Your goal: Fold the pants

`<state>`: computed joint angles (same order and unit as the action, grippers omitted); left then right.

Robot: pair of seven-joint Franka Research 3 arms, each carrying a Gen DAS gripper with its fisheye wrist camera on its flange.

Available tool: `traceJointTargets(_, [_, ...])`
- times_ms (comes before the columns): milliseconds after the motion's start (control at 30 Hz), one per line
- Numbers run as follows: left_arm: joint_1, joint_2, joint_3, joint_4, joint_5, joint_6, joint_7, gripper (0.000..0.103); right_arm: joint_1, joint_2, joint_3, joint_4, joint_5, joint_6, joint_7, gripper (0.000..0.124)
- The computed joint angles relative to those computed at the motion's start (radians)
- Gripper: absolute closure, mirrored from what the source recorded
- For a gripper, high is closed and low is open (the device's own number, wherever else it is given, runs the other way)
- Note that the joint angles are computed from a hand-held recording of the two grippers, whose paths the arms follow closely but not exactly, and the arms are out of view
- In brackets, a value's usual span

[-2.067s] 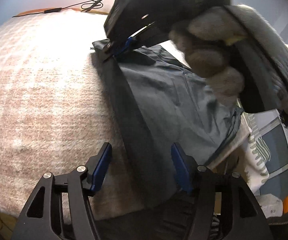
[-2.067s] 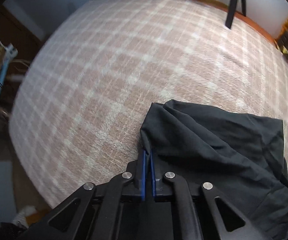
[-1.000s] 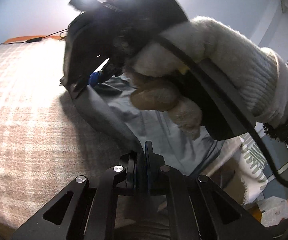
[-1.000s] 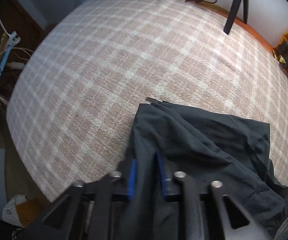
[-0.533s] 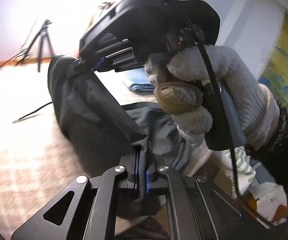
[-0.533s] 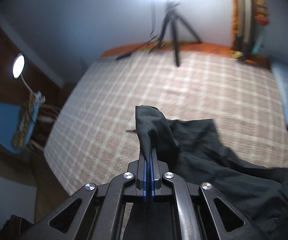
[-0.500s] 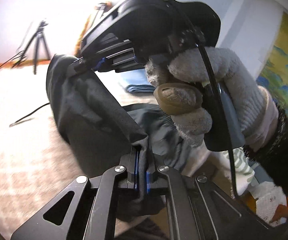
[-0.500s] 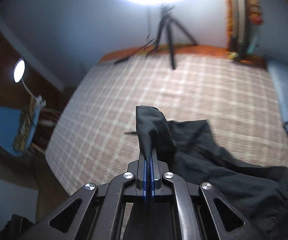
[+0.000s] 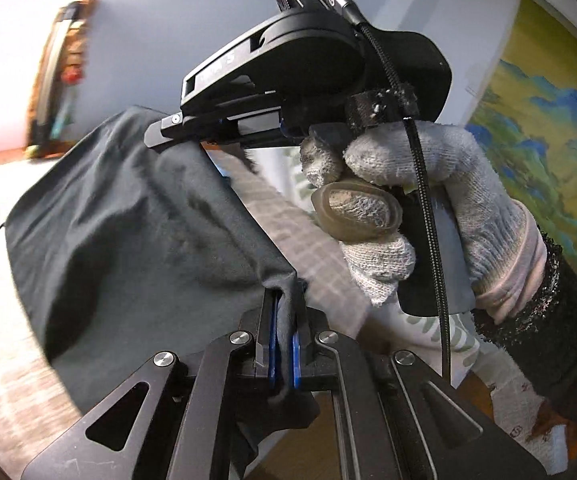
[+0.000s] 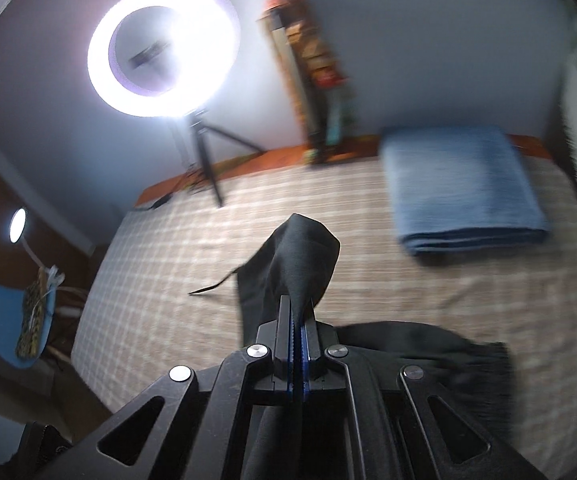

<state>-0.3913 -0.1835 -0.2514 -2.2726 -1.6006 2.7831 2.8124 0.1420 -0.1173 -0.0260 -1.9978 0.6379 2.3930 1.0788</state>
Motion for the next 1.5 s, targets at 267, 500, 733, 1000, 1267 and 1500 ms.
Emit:
traceJointTargets(267, [-0.018,0.135,-0.033,0.127,0.119,-0.005,-0.088,0.099,-0.083,0.036,-0.059,-0.008,-0.001,0.000,-0.041,0.124])
traceJointTargets(500, [-0.018,0.186,-0.052,0.153,0.210,-0.002,-0.162,0.100,-0.149,0.127,-0.070,0.026,0.005,-0.027,-0.075,0.124])
traceJointTargets(733, [-0.012,0.151,-0.052,0.118,0.340,-0.037,-0.251,0.091,-0.173,0.200,-0.053,0.060,-0.028,-0.026,-0.062,0.124])
traceJointTargets(1000, [-0.031,-0.050,0.019,-0.109,0.412,0.015,-0.286,0.073,-0.172,0.193,-0.052,0.044,-0.196,0.013,0.023,0.089])
traceJointTargets(1267, [-0.030,-0.151,0.126,-0.265,0.548,-0.015,-0.551,0.073,-0.141,0.074,-0.036,-0.015,-0.092,0.041,-0.148,0.087])
traceJointTargets(1500, [-0.055,-0.117,0.154,-0.280,0.506,-0.034,-0.606,0.073,-0.085,0.061,-0.022,-0.001,0.018,-0.021,-0.291,0.083])
